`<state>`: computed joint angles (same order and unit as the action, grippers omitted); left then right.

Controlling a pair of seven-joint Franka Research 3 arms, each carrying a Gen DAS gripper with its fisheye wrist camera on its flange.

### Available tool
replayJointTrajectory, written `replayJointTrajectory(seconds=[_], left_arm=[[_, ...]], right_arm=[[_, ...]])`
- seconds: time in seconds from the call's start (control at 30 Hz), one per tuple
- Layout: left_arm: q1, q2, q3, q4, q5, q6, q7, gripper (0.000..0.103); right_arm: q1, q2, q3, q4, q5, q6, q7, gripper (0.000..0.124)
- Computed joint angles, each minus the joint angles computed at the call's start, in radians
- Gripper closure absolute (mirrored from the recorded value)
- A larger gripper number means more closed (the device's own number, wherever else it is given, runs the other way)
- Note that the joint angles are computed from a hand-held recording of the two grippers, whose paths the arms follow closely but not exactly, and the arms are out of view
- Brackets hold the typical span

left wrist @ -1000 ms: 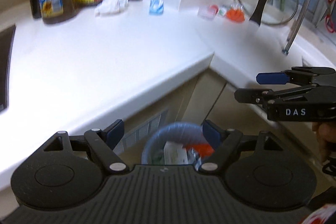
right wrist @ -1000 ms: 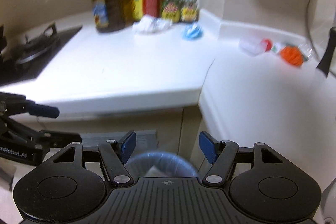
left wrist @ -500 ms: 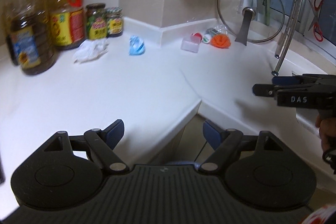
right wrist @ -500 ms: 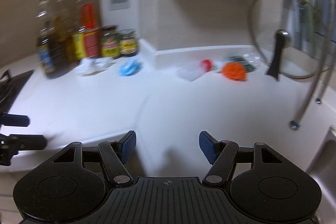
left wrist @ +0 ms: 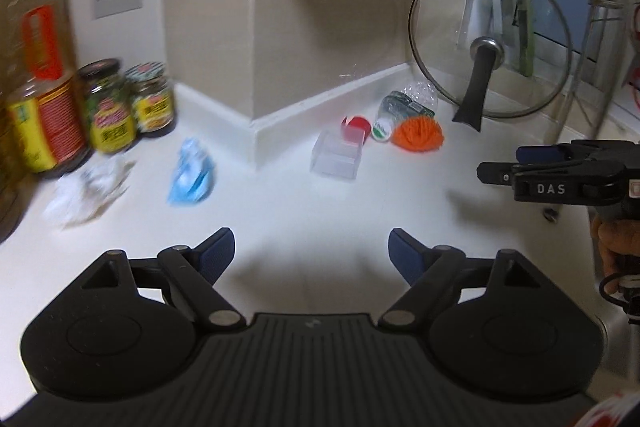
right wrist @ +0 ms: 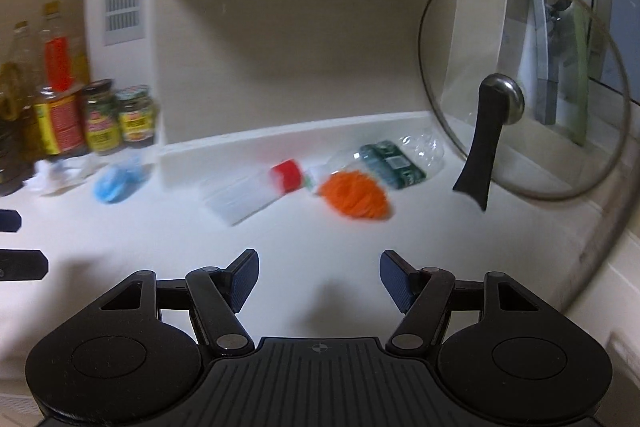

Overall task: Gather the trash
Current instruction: 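Grasp the orange scrubber with the right tool while the left tool grasps the clear plastic box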

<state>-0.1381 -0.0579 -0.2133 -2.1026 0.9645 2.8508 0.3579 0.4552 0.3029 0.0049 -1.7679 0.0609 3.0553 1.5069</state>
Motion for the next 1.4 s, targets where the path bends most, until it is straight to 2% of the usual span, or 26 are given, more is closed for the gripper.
replayJointTrajectory(seconds=[0.1, 0.27, 0.43, 0.67, 0.93, 1.03, 1.07, 1.1, 1.13, 1.17, 1.4], left_arm=[[-0.01, 0.117, 0.011, 0.128, -0.029, -0.031, 0.078, 0.02], [-0.057, 0.289, 0.059, 0.323, -0.081, -0.079, 0.185, 0.018], [-0.094, 0.428, 0.089, 0.482, -0.186, -0.121, 0.321, 0.018], [-0.134, 0.56, 0.128, 0.638, -0.276, -0.151, 0.44, 0.019], [-0.143, 0.651, 0.138, 0.763, -0.38, -0.197, 0.559, 0.034], [-0.146, 0.672, 0.141, 0.796, -0.4, -0.206, 0.592, 0.043], [-0.147, 0.676, 0.142, 0.803, -0.408, -0.208, 0.6, 0.05], [-0.149, 0.678, 0.143, 0.808, -0.414, -0.215, 0.605, 0.05], [-0.152, 0.676, 0.147, 0.807, -0.417, -0.217, 0.604, 0.05], [-0.154, 0.671, 0.149, 0.799, -0.419, -0.212, 0.601, 0.051], [-0.167, 0.577, 0.16, 0.664, -0.39, -0.171, 0.547, 0.051]], right_arm=[[-0.061, 0.097, 0.045, 0.13, 0.043, -0.037, -0.067, 0.057], [-0.128, 0.25, 0.105, 0.349, 0.126, -0.123, -0.173, 0.057], [-0.148, 0.386, 0.12, 0.553, 0.18, -0.217, -0.235, 0.057], [-0.148, 0.504, 0.119, 0.73, 0.219, -0.298, -0.27, 0.057], [-0.136, 0.617, 0.118, 0.906, 0.224, -0.365, -0.314, 0.057], [-0.13, 0.668, 0.11, 0.992, 0.216, -0.409, -0.309, 0.057], [-0.127, 0.681, 0.105, 1.013, 0.21, -0.42, -0.306, 0.058], [-0.125, 0.687, 0.103, 1.023, 0.207, -0.425, -0.307, 0.062], [-0.126, 0.686, 0.103, 1.023, 0.206, -0.428, -0.311, 0.071], [-0.126, 0.678, 0.104, 1.01, 0.207, -0.423, -0.314, 0.073], [-0.136, 0.526, 0.115, 0.753, 0.235, -0.297, -0.342, 0.099]])
